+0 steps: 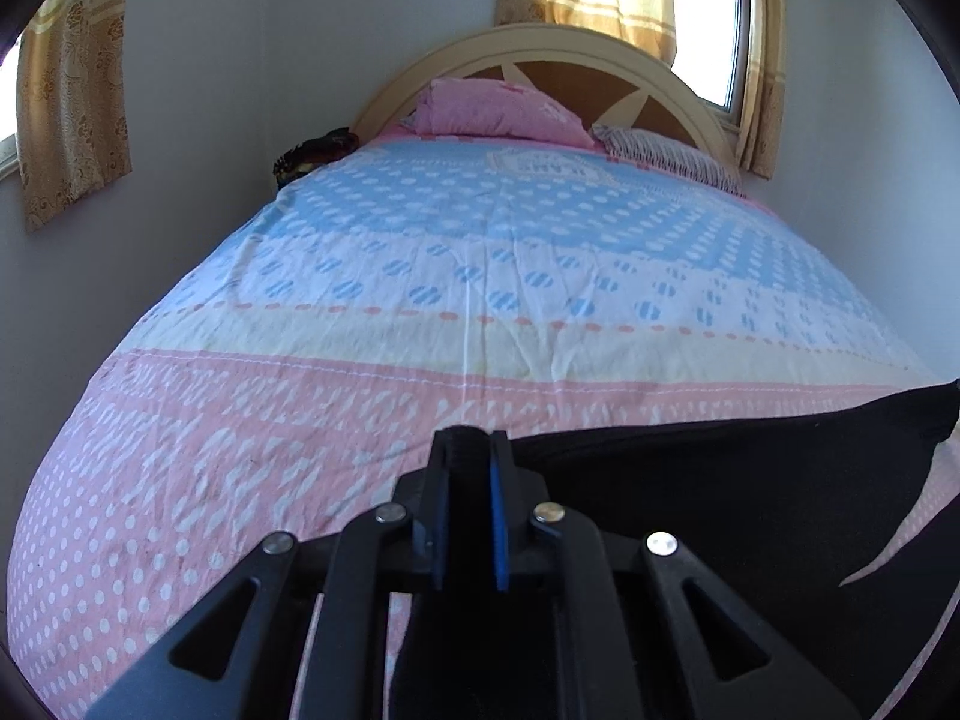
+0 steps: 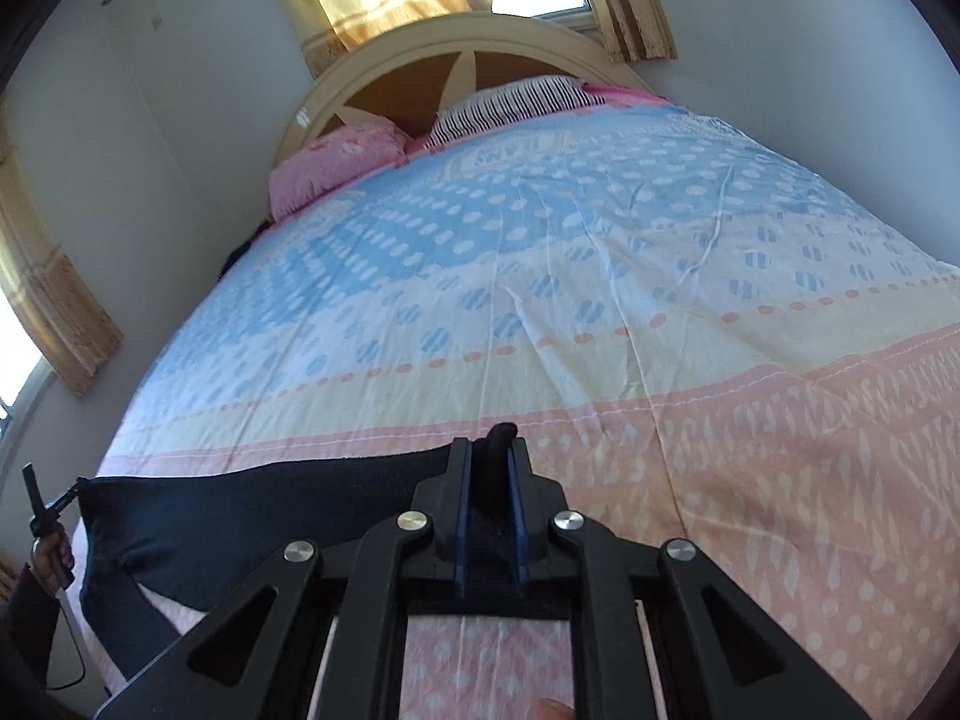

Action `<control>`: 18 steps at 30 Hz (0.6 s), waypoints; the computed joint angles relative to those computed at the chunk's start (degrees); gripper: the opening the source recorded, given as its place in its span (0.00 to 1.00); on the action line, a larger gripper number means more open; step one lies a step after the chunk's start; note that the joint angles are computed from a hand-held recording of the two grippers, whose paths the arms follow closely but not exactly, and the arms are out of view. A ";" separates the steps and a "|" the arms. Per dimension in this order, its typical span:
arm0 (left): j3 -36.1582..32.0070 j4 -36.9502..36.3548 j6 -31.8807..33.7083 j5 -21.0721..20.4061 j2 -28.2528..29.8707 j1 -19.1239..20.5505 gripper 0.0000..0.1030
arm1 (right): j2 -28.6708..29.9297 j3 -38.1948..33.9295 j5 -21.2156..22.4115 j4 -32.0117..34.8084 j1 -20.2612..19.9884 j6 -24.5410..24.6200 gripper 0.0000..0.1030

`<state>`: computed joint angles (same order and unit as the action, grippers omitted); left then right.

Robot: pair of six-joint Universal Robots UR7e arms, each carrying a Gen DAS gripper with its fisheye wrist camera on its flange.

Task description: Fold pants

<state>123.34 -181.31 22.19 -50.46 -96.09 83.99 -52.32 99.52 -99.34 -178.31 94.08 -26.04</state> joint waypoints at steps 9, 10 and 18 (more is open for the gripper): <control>7.94 -0.85 -2.91 -8.99 -10.23 0.54 0.11 | -14.66 19.67 10.73 -8.33 -3.86 -3.15 0.10; 8.87 -0.36 -3.37 -9.64 -11.43 0.58 0.11 | -15.95 21.23 11.15 -8.41 -4.42 -3.24 0.10; 14.05 2.17 -3.26 -14.54 -16.56 4.71 0.11 | -22.34 29.30 9.38 -7.63 -9.48 -4.23 0.02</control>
